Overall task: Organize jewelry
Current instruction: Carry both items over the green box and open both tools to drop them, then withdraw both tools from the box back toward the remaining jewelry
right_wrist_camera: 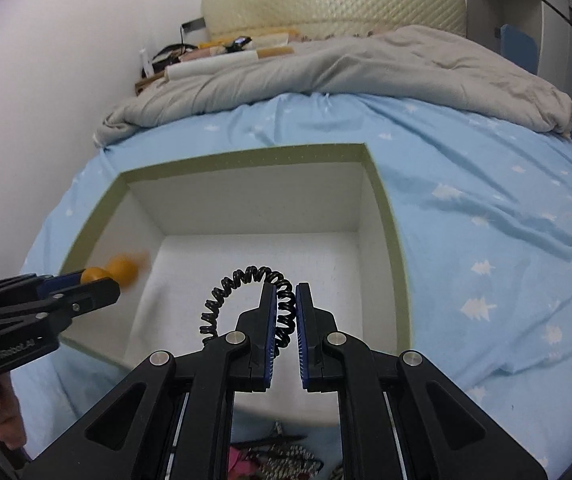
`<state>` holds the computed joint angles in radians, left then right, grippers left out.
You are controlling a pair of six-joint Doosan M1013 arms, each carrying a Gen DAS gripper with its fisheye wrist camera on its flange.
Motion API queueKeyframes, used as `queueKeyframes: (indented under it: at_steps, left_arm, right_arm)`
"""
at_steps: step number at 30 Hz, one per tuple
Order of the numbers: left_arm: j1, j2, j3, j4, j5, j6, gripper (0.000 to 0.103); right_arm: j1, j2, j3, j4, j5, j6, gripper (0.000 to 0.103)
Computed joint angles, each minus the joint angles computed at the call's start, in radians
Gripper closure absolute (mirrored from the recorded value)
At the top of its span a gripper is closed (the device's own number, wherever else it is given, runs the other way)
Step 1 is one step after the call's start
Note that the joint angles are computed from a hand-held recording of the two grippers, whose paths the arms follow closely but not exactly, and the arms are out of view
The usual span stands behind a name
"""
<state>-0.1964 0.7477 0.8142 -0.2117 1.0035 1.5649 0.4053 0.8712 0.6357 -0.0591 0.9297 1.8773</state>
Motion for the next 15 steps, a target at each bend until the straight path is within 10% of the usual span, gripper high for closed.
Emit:
queueKeyframes:
  at_steps: [15]
  left_arm:
    - [-0.010, -0.007, -0.023, 0.004, 0.017, 0.003, 0.074]
  right_arm:
    - [-0.016, 0.002, -0.013, 0.083, 0.021, -0.033, 0.088]
